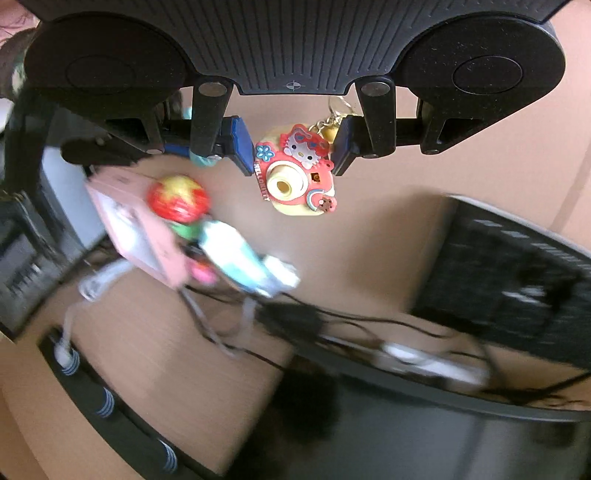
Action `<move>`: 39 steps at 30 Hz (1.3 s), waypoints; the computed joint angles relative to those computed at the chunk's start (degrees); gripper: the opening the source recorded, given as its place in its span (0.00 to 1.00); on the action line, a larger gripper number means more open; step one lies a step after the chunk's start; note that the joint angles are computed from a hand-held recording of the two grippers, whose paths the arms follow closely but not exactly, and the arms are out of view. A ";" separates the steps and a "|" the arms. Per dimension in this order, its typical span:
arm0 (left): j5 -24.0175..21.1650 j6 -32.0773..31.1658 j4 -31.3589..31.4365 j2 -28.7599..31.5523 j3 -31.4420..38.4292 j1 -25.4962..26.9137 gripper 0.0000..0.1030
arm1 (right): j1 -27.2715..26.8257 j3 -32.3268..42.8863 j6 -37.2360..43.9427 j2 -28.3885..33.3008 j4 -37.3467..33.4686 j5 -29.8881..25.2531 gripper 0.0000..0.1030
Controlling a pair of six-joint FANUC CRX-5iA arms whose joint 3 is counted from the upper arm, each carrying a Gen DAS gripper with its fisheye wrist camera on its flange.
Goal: Organize objects
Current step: 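Grasp the teal plastic crank with the right tool while the left tool holds the keychain toy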
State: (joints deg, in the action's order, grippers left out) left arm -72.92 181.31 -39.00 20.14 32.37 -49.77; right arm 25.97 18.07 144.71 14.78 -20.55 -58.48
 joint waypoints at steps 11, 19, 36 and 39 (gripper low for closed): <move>4.58 -12.66 5.67 11.95 15.58 2.80 0.48 | -9.32 -12.20 -2.60 -7.72 8.62 18.85 0.68; -4.20 -17.92 7.34 19.97 28.66 2.56 0.48 | -14.22 -0.10 -19.00 -0.93 -2.05 0.81 0.70; -9.33 -19.33 10.18 24.99 36.28 2.07 0.48 | -14.62 -2.64 -22.15 -1.14 1.11 8.49 0.76; -10.09 -19.79 10.00 25.60 37.55 1.82 0.49 | -14.38 -2.34 -17.51 -1.54 -2.83 5.65 0.78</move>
State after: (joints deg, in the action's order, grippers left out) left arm -83.01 161.52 -29.00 45.74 69.92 -47.94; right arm 11.60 15.73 127.21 13.24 -23.38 -52.83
